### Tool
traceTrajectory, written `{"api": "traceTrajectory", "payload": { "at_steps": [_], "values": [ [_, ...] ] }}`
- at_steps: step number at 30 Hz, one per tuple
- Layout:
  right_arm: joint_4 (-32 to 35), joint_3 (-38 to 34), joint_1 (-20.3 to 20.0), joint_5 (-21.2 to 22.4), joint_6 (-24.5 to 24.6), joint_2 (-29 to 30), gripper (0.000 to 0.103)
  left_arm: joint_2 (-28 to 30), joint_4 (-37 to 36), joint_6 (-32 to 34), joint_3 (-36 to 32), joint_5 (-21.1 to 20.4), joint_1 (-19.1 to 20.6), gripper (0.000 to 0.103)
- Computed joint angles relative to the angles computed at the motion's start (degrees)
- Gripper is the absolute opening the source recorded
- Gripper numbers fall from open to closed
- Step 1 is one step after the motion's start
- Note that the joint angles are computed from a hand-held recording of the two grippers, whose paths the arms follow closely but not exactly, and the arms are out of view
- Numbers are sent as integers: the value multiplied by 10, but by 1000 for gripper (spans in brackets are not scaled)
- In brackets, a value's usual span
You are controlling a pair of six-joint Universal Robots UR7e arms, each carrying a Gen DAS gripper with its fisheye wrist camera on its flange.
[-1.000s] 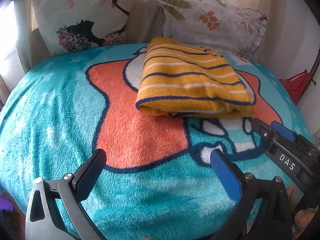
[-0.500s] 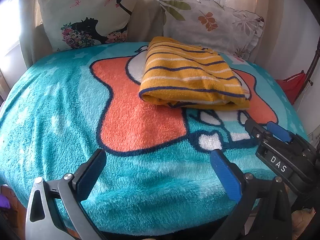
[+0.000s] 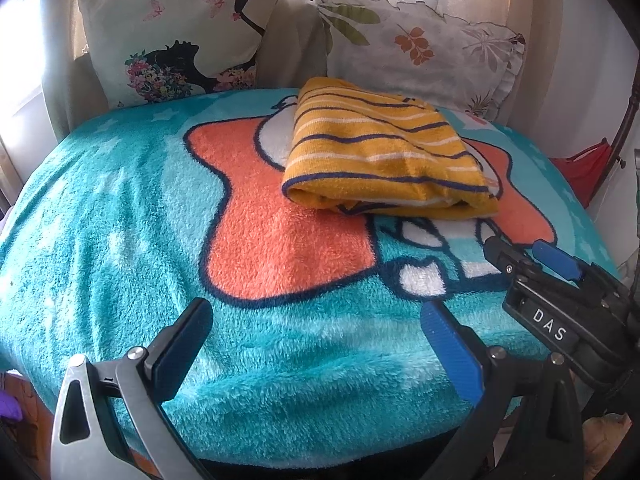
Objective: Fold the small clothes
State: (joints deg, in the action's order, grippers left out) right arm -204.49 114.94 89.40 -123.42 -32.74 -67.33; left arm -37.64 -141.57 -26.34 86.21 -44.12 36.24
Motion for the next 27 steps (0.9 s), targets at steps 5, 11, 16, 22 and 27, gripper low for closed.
{"api": "traceTrajectory", "payload": {
  "at_steps": [5,11,16,22,27],
  "values": [
    [5,-5,0,-3,0,4,71,1,2,-2,-3,-1,1,103],
    [2,-12,2,-10,-9,13,72,4,9,-2,-9,-5,6,103],
    [8,-19,0,-14,-8,17,72,7,13,-1,-14,-5,10,103],
    [14,-25,-1,-15,-5,19,72,9,11,0,-16,-6,12,103],
    [14,-28,-1,-18,-7,22,73,10,9,0,-15,10,9,103]
  ]
}}
